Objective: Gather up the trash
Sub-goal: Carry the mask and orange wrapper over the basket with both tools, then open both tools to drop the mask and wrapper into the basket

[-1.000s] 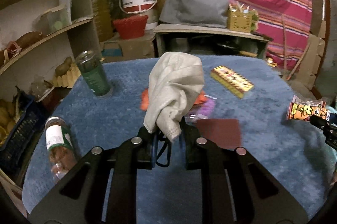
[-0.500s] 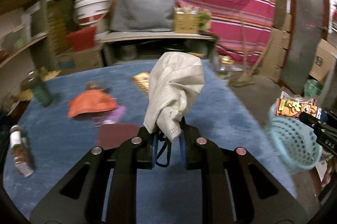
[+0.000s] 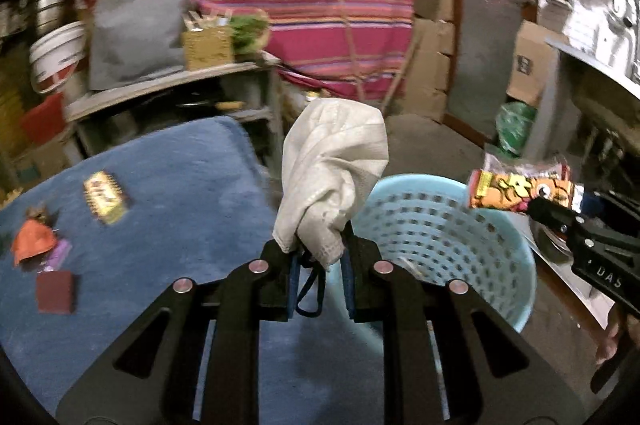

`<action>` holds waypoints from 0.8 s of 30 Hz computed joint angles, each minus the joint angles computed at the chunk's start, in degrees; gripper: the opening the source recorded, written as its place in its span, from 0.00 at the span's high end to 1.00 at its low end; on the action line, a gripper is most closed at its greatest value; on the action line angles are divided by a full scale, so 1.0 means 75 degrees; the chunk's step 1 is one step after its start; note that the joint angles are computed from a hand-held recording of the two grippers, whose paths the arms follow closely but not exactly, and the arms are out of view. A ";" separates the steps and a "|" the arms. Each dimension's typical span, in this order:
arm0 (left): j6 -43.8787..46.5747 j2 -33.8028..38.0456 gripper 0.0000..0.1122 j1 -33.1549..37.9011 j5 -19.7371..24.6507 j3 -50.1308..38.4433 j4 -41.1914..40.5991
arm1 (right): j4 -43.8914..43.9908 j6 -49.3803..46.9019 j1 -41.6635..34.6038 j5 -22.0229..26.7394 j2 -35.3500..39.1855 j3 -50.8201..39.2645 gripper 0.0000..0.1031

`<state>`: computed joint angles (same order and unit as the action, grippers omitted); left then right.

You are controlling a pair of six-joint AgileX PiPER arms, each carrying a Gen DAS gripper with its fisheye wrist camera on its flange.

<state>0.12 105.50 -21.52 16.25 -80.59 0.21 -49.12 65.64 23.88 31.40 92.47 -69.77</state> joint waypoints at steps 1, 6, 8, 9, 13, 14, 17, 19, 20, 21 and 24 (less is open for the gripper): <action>0.0140 0.0104 0.86 -0.0088 0.0077 -0.0120 -0.0159 | 0.0011 -0.0015 -0.0071 -0.0033 -0.0044 0.0062 0.58; 0.0513 0.0500 0.84 -0.0389 0.0395 -0.0612 -0.0584 | 0.0025 -0.0001 -0.0321 -0.0152 -0.0167 0.0291 0.59; 0.0847 0.0576 0.82 -0.0368 0.0487 -0.0724 -0.0902 | 0.0023 0.0048 -0.0348 -0.0151 -0.0126 0.0296 0.59; 0.0883 0.0620 0.77 -0.0378 0.0535 -0.0793 -0.0943 | 0.0036 0.0053 -0.0371 -0.0169 -0.0129 0.0318 0.59; 0.0979 0.0719 0.67 -0.0394 0.0710 -0.1000 -0.1063 | 0.0133 0.0063 -0.0416 -0.0217 -0.0010 0.0269 0.59; 0.0963 0.0732 0.63 -0.0397 0.0716 -0.1020 -0.1068 | 0.0160 0.0040 -0.0427 -0.0234 0.0049 0.0231 0.60; 0.0809 0.0743 0.46 -0.0350 0.0726 -0.1055 -0.0975 | 0.0241 -0.0018 -0.0414 -0.0226 0.0202 0.0112 0.60; 0.0924 0.0729 0.36 -0.0255 0.0735 -0.1037 -0.1081 | 0.0235 0.0013 -0.0367 -0.0198 0.0293 0.0057 0.60; 0.1036 0.0695 0.33 -0.0212 0.0682 -0.0968 -0.1176 | 0.0235 0.0016 -0.0360 -0.0205 0.0344 0.0039 0.60; 0.1074 0.0674 0.31 -0.0191 0.0649 -0.0934 -0.1206 | 0.0246 0.0012 -0.0342 -0.0202 0.0409 0.0007 0.60; 0.1522 0.0632 0.25 -0.0036 0.0605 -0.0861 -0.1709 | 0.0265 0.0014 -0.0296 -0.0188 0.0556 -0.0068 0.60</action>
<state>11.53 110.24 -21.79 20.79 -87.04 -12.60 -47.13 65.75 21.66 29.99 96.64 -70.27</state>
